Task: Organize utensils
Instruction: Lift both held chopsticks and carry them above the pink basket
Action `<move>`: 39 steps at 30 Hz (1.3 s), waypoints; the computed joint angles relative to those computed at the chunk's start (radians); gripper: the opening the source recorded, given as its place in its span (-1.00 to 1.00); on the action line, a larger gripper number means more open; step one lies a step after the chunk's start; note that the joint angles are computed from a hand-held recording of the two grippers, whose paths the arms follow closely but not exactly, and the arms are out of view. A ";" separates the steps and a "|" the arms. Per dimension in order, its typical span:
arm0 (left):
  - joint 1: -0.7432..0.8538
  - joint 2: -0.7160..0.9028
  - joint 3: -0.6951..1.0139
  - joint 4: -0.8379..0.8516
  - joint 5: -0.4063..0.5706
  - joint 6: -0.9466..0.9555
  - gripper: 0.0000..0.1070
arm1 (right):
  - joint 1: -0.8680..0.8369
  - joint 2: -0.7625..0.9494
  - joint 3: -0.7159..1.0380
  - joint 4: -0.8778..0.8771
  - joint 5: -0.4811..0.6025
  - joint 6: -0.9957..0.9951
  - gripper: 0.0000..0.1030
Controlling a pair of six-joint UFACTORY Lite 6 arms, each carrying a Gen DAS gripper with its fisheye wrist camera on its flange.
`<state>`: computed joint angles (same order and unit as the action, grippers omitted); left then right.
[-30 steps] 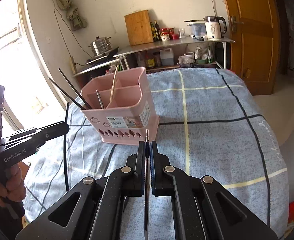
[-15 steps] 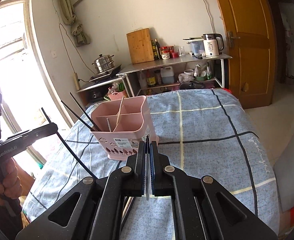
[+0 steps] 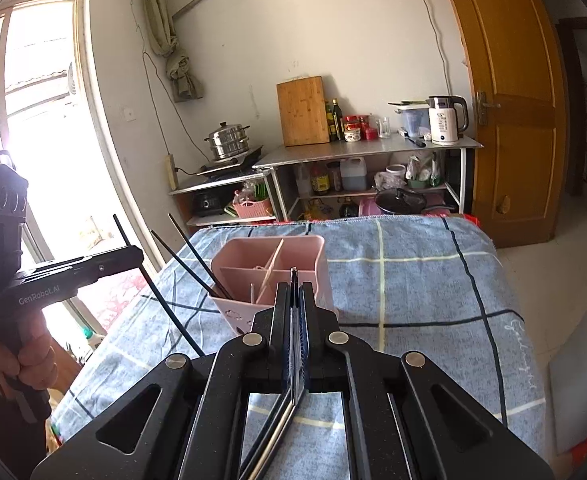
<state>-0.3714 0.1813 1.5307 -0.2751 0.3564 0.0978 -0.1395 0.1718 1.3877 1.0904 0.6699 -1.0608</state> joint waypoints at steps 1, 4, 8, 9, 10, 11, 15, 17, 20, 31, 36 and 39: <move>0.007 0.006 0.024 -0.002 0.012 0.002 -0.91 | 0.013 0.006 0.020 -0.006 -0.004 0.012 -0.93; 0.026 0.033 0.105 0.012 0.047 -0.009 -0.91 | 0.050 0.047 0.106 -0.032 -0.006 0.061 -0.93; 0.053 0.086 0.225 0.003 0.097 0.003 -0.91 | 0.090 0.119 0.228 -0.060 0.000 0.129 -0.93; 0.060 0.102 0.257 0.000 0.110 0.004 -0.91 | 0.101 0.138 0.260 -0.070 0.000 0.149 -0.93; 0.067 0.120 0.292 -0.001 0.123 0.003 -0.90 | 0.112 0.157 0.292 -0.081 -0.003 0.170 -0.93; 0.075 0.139 0.329 -0.003 0.135 0.003 -0.90 | 0.120 0.177 0.326 -0.088 -0.002 0.188 -0.93; 0.096 0.226 0.489 0.012 0.190 -0.013 -0.91 | 0.154 0.270 0.474 -0.123 -0.001 0.256 -0.93; 0.106 0.281 0.582 0.016 0.225 -0.022 -0.90 | 0.165 0.318 0.547 -0.139 0.004 0.292 -0.93; 0.121 0.360 0.703 0.009 0.264 -0.025 -0.91 | 0.175 0.386 0.646 -0.157 0.006 0.333 -0.93; 0.163 0.502 0.785 -0.065 0.241 0.038 -0.91 | 0.225 0.571 0.824 -0.228 -0.026 0.426 -0.93; 0.181 0.525 0.734 -0.128 0.212 0.089 -0.91 | 0.240 0.625 0.832 -0.266 -0.041 0.447 -0.93; 0.186 0.537 0.709 -0.144 0.204 0.104 -0.90 | 0.239 0.649 0.833 -0.274 -0.034 0.449 -0.93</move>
